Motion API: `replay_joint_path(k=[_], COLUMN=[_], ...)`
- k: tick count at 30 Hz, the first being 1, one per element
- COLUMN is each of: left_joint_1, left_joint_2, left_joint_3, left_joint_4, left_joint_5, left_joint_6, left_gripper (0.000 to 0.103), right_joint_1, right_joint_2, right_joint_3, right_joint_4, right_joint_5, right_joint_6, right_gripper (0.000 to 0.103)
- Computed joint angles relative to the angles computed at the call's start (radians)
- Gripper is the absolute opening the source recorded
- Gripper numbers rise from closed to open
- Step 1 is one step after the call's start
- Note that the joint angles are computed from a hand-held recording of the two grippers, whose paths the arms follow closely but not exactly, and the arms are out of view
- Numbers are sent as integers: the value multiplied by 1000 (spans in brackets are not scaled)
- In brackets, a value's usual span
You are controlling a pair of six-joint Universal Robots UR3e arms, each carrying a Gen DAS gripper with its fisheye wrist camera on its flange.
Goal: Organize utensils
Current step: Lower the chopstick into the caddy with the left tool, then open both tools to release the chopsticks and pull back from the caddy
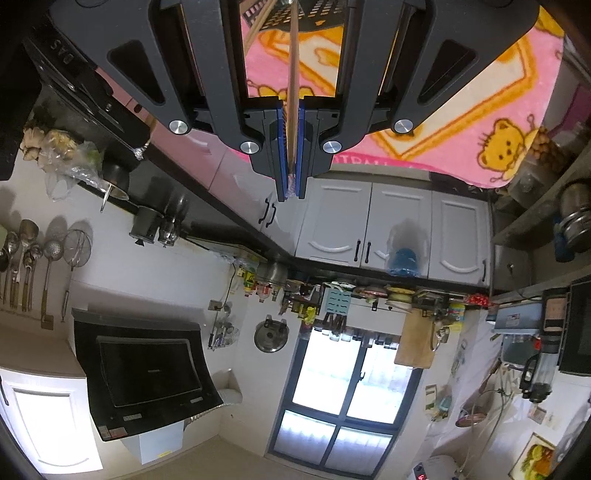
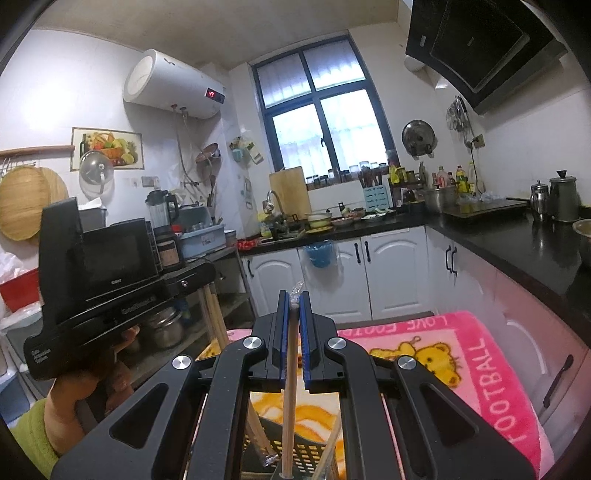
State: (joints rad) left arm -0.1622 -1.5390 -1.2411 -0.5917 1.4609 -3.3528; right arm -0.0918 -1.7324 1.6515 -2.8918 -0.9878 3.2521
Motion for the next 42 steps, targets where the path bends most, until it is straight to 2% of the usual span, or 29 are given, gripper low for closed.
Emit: replay_joint_path(k=[8, 19, 30, 39, 42], left_joint_1=[2, -40, -36, 4, 5], left_joint_2=[-3, 48, 112, 194, 218], left_joint_3=[-64, -230, -391, -475, -488], left_joint_4=[52, 175, 212, 193, 157], left_joint_5=[-7, 55, 28, -42, -35], left_joint_6=[8, 53, 46, 31, 33], left_gripper=[2, 2, 2, 2, 2], right_joint_1=[39, 56, -1, -89, -112], right_joint_2=[66, 74, -2, -115, -148], right_joint_3=[8, 117, 267, 370, 388], right_joint_4=[-51, -141, -142, -70, -28], right_joint_5=[-43, -62, -8, 74, 100], right_joint_6=[1, -8, -35, -77, -98], right_gripper=[6, 6, 6, 7, 7])
